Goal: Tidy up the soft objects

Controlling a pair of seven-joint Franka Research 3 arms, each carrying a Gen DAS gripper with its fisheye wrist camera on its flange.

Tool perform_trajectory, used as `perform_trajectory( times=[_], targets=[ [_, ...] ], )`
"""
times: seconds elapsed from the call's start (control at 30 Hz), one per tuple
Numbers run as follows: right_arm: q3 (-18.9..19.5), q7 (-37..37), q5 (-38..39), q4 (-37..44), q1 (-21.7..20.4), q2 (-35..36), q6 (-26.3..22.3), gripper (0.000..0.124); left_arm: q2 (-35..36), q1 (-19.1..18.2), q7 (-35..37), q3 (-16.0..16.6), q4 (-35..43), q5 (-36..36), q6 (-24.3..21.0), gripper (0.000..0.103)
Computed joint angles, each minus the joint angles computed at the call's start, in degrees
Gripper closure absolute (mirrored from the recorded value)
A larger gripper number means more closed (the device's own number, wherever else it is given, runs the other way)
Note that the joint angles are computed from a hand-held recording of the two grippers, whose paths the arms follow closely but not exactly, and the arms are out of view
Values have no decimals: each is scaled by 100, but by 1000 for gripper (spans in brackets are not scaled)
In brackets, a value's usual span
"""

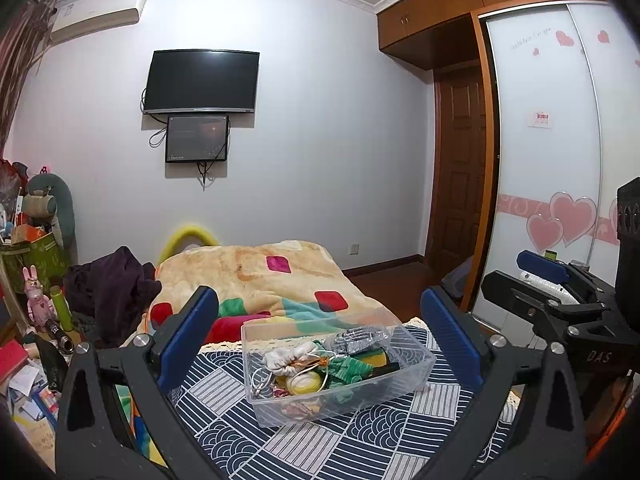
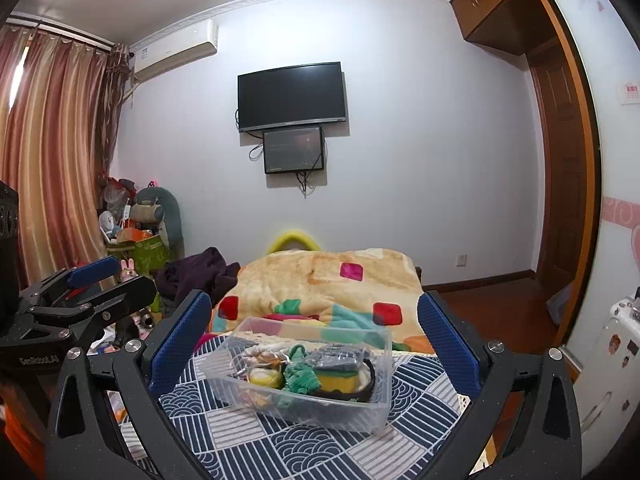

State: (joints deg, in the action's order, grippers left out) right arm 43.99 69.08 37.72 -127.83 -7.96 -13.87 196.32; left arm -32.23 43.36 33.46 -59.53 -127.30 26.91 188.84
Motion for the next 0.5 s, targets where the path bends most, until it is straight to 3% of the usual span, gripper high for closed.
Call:
perform_trajectory(
  times=[0.1,0.33,0.5],
  targets=[
    [72,48,42,6,-96,-33,-45,21,-6,10,0,-12,5,-12,-4,0],
    [-228,356,-255,-55,110,-69,-130,21,-22,57,10,-53,19,-5,4,0],
    [-228,541,-456,-83,66,-91,-141,21,-36,33,3,-34,-5,-14,5,0]
  ],
)
